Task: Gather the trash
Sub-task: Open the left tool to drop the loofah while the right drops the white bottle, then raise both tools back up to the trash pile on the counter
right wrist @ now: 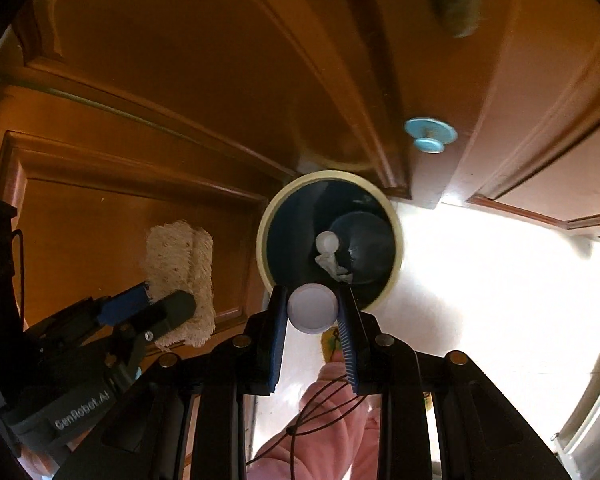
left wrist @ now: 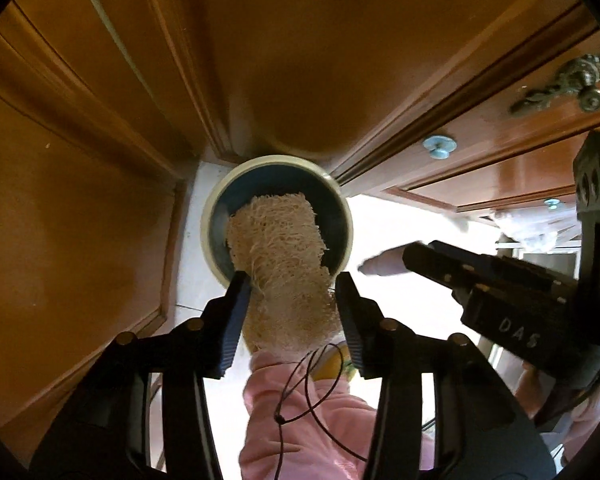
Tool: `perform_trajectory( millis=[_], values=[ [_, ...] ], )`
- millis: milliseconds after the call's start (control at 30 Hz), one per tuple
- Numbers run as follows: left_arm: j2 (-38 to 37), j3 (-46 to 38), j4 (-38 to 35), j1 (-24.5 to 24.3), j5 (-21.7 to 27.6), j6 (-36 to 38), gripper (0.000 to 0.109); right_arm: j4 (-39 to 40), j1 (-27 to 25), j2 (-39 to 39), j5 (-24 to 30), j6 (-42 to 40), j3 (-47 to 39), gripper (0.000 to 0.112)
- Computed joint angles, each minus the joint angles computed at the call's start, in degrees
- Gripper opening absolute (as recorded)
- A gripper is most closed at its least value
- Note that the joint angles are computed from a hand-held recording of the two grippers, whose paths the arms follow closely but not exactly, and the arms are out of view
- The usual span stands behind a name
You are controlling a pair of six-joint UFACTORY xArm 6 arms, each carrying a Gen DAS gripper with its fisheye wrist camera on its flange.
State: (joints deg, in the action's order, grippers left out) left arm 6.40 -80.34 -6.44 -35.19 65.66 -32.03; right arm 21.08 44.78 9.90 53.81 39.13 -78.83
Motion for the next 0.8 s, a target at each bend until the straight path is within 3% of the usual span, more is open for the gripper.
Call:
perform_trajectory(
  millis=[100, 167, 500, 800],
  values=[
    [-0.1, 0.3, -0.7, 0.6, 0.2, 0.2, 0.046, -0.5, -0.1, 1.7, -0.9, 0.5, -1.5, 0.046],
    [-0.4, 0.7, -0.8, 1.1, 0.0, 0.3, 0.056, -1.0, -0.3, 2.6, -0.5, 0.5, -2.9, 0.048],
    [-0.4, -3.0, 1.6, 2.0, 3.4, -1.5, 0.057, -2.8, -0.8, 2.4, 3.8, 2.3, -6.6, 0.048],
    [-2.3, -15.1, 6.1, 1.7, 12.7, -6.5, 0.057, -4.0, -1.0, -1.0, 13.7, 2.6, -13.6, 0.048]
  ],
)
